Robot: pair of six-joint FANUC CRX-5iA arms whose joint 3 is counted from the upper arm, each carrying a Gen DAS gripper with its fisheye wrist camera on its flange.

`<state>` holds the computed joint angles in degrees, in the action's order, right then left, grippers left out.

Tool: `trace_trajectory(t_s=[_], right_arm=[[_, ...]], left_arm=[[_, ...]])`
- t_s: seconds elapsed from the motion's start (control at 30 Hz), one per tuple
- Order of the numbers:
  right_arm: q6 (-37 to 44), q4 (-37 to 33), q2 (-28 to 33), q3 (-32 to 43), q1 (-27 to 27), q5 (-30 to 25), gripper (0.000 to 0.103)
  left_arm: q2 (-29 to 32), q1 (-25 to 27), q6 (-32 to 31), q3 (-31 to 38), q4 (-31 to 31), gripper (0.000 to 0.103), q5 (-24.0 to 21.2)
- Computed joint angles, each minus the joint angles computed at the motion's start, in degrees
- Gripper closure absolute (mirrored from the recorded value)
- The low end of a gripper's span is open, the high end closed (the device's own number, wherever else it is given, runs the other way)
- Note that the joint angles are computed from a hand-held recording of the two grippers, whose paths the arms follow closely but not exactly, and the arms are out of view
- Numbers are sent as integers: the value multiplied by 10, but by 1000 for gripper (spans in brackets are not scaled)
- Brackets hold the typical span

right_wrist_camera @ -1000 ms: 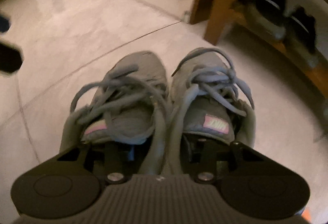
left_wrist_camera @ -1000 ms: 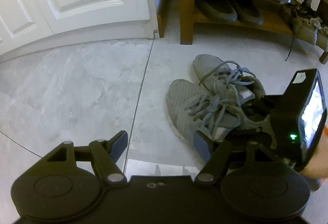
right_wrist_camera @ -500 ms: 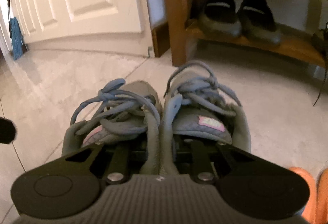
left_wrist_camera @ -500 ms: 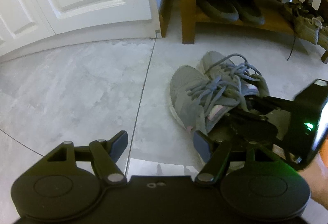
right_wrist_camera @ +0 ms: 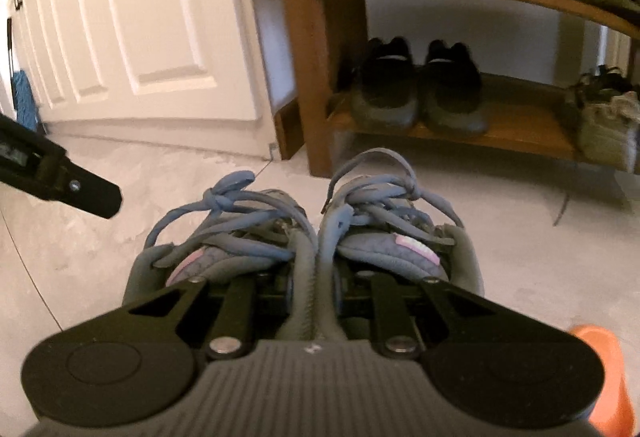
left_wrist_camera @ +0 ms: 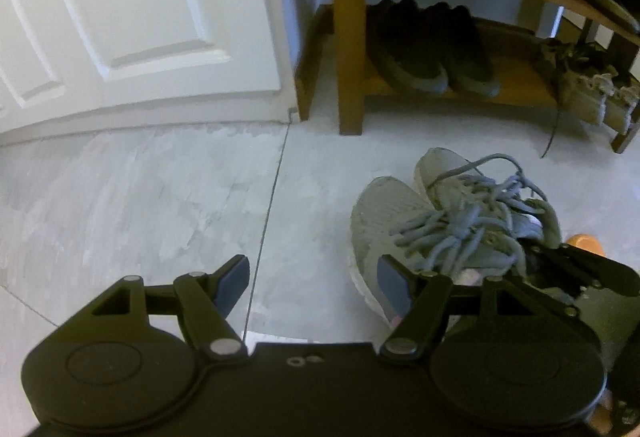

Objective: Organize scattered shoes
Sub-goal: 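Lift the grey sneakers with the right tool toward the rack, then place the grey sneakers on the rack's top shelf and open the right tool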

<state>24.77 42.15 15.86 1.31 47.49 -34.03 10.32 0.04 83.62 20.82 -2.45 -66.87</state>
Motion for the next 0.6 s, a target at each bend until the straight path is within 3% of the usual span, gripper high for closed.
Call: trace_trajectory(t_s=[0.23,0.43,0.6], right_arm=[[2,14,-37,28,4,-64,83],[4,54,-43,83,6,-119,83],[51,66,-26,176,5,-165,83]], left_arm=[[24,0,-20,63,34,32,-42],[92,-7,-45,232,83,32,-133],[138,-27,-65,374,72,32,-155]])
